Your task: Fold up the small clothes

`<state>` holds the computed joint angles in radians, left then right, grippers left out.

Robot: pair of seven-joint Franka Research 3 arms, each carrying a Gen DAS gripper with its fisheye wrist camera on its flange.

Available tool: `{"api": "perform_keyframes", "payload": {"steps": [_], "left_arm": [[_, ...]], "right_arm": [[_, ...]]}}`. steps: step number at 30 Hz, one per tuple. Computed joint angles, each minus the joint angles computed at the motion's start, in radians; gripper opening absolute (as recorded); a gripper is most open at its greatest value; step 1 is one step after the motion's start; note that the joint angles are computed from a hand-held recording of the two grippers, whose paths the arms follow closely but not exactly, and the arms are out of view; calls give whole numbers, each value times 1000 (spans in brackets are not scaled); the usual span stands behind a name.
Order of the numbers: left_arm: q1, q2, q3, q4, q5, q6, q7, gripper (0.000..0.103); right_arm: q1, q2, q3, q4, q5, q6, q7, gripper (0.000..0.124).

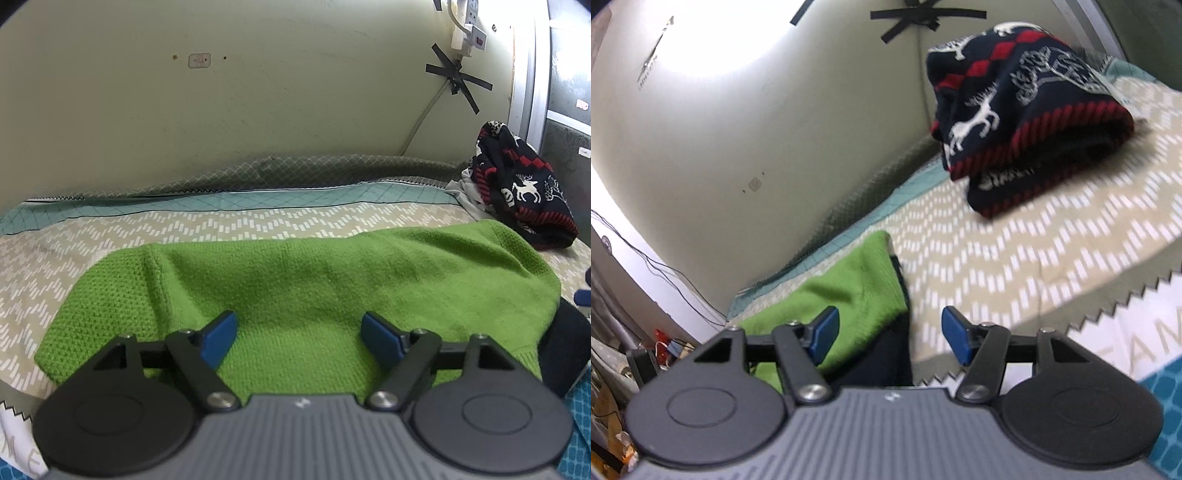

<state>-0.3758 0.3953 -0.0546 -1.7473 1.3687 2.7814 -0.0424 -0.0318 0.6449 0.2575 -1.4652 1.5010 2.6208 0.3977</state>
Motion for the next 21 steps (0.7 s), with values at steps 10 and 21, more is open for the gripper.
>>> {"api": "perform_keyframes", "payload": {"steps": [10, 21], "left_arm": [[-17, 0, -7, 5, -36, -91, 22, 96], [-21, 5, -13, 13, -56, -128, 43, 99]], "right_arm": [[-26, 23, 16, 14, 6, -50, 44, 58], [-19, 1, 9, -22, 104, -47, -122, 60]]}}
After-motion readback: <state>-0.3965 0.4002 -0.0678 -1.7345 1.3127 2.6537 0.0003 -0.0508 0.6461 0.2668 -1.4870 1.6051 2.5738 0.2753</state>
